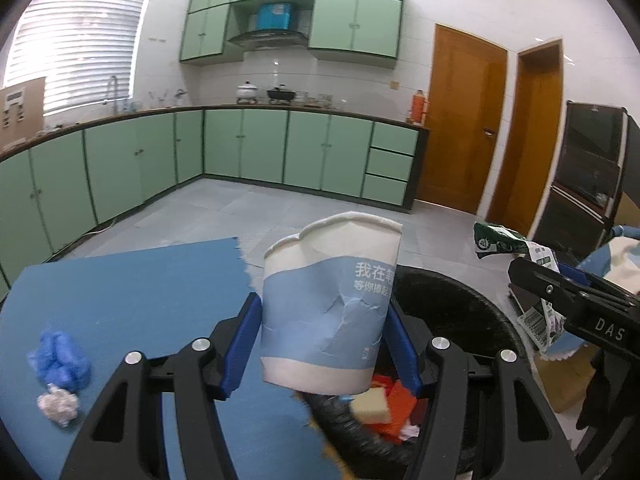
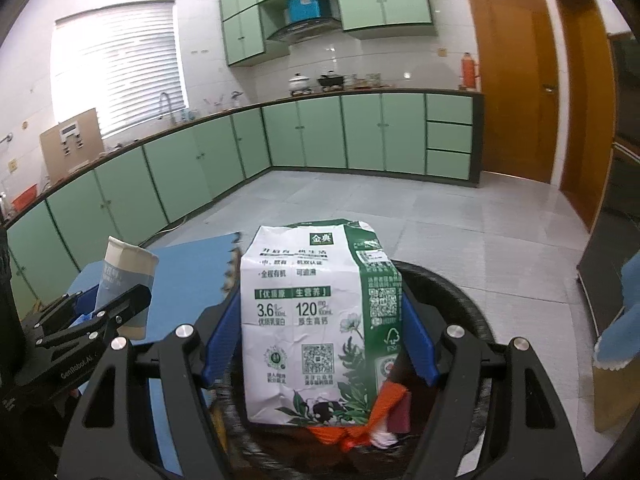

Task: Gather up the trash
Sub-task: 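Carry the paper cup and milk carton over the bin with both tools, then open both tools to drop the cup and carton into the bin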

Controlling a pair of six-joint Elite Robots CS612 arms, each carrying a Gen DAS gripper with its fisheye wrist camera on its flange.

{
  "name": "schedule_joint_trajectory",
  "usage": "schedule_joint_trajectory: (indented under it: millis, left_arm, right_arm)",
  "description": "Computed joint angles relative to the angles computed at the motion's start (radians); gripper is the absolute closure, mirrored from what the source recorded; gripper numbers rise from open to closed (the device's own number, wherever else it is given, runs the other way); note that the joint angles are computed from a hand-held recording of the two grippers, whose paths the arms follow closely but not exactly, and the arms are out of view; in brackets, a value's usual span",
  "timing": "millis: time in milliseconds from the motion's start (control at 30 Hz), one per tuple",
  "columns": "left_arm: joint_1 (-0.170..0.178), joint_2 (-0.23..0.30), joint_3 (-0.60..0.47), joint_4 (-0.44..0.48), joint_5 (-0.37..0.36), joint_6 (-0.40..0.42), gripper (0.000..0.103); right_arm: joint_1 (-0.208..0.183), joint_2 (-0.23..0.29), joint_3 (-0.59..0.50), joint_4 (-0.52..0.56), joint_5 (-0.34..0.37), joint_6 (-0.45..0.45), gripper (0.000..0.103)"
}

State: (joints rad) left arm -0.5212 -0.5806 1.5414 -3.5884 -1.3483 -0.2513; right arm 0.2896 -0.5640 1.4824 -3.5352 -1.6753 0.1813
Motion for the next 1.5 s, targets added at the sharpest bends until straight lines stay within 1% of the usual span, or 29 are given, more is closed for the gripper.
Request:
schedule_joint_trajectory:
  millis: [133,333,467,667,767,800,833,867,900,1000,1133,1233,1333,1500]
  left_arm:
    - [-0.013,0.024,-0.049,0.028,-0.019,0.010,0.043]
    - [-0.027,0.067,-0.129,0.074,-0.050,0.031,0.043]
    - [-0.035,0.093,-0.177,0.117,-0.062,0.038,0.043]
    - [-0.034,0.122,-0.240,0.184,-0.077,0.034,0.043]
    - [-0.029,0.127,-0.253,0.209,-0.100,0.033,0.040]
    - [-0.026,0.128,-0.256,0.211,-0.114,0.029,0.038]
    - [-0.023,0.129,-0.260,0.212,-0.132,0.025,0.032]
    - [-0.019,0.129,-0.261,0.212,-0.150,0.023,0.028]
    - [-0.019,0.128,-0.259,0.205,-0.149,0.025,0.025]
    - [-0.015,0.123,-0.252,0.200,-0.149,0.029,0.024]
    - [-0.007,0.109,-0.226,0.179,-0.137,0.014,0.024]
    - [-0.002,0.090,-0.190,0.143,-0.117,0.015,0.024]
    - [0.003,0.070,-0.150,0.106,-0.093,0.020,0.023]
    - [0.015,0.030,-0.070,0.051,-0.054,0.002,0.023]
  right_arm:
    - [-0.024,0.002,0.011,-0.002,-0.005,0.013,0.034]
    - [-0.050,0.021,0.004,0.018,-0.008,0.027,0.034]
    - [-0.063,0.032,0.000,0.034,-0.012,0.039,0.034]
    - [-0.073,0.050,-0.016,0.070,-0.019,0.032,0.034]
    - [-0.074,0.059,-0.033,0.092,-0.028,0.034,0.032]
    - [-0.075,0.060,-0.034,0.096,-0.031,0.037,0.029]
    - [-0.076,0.062,-0.037,0.102,-0.032,0.041,0.023]
    - [-0.075,0.063,-0.039,0.104,-0.043,0.046,0.019]
    - [-0.074,0.065,-0.039,0.101,-0.053,0.048,0.018]
    - [-0.072,0.066,-0.038,0.104,-0.072,0.054,0.014]
    - [-0.068,0.061,-0.034,0.102,-0.076,0.071,0.013]
    - [-0.061,0.055,-0.030,0.096,-0.076,0.073,0.013]
    - [-0.049,0.047,-0.023,0.085,-0.072,0.068,0.013]
    - [-0.026,0.039,-0.023,0.072,-0.053,0.070,0.012]
